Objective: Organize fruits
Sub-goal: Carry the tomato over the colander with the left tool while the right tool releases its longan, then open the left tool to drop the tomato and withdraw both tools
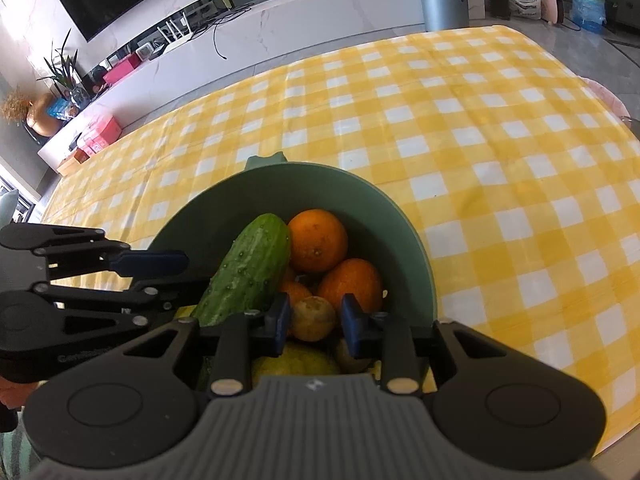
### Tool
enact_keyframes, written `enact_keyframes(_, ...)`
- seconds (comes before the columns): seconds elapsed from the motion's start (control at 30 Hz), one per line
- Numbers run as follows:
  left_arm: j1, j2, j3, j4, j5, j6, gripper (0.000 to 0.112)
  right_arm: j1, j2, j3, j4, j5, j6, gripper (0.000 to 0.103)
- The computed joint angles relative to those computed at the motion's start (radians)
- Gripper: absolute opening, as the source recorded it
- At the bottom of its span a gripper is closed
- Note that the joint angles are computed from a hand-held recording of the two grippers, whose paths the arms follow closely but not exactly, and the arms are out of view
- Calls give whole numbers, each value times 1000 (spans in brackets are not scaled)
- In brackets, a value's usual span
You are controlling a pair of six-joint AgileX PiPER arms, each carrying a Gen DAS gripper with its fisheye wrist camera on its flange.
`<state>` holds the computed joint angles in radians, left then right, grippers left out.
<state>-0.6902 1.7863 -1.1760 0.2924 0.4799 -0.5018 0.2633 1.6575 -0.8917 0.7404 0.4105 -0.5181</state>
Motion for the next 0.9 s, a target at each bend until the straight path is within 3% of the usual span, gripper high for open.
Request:
enact_keyframes(0.23, -26, -71, 47, 95, 3, -111, 44, 30, -6, -3, -113, -11, 98, 27)
enact_keyframes(0.37, -48, -115, 69, 158, 24, -191, 52, 40, -18, 9, -141, -29, 127, 36)
enact_keyframes(0.53, -77, -167, 91, 222, 70, -283, 52, 64, -54, 35, -245, -71, 231, 45)
enact_keyframes(0.9, -135, -274, 164, 322, 155, -431, 53, 197, -179, 98, -890, -158, 867, 59)
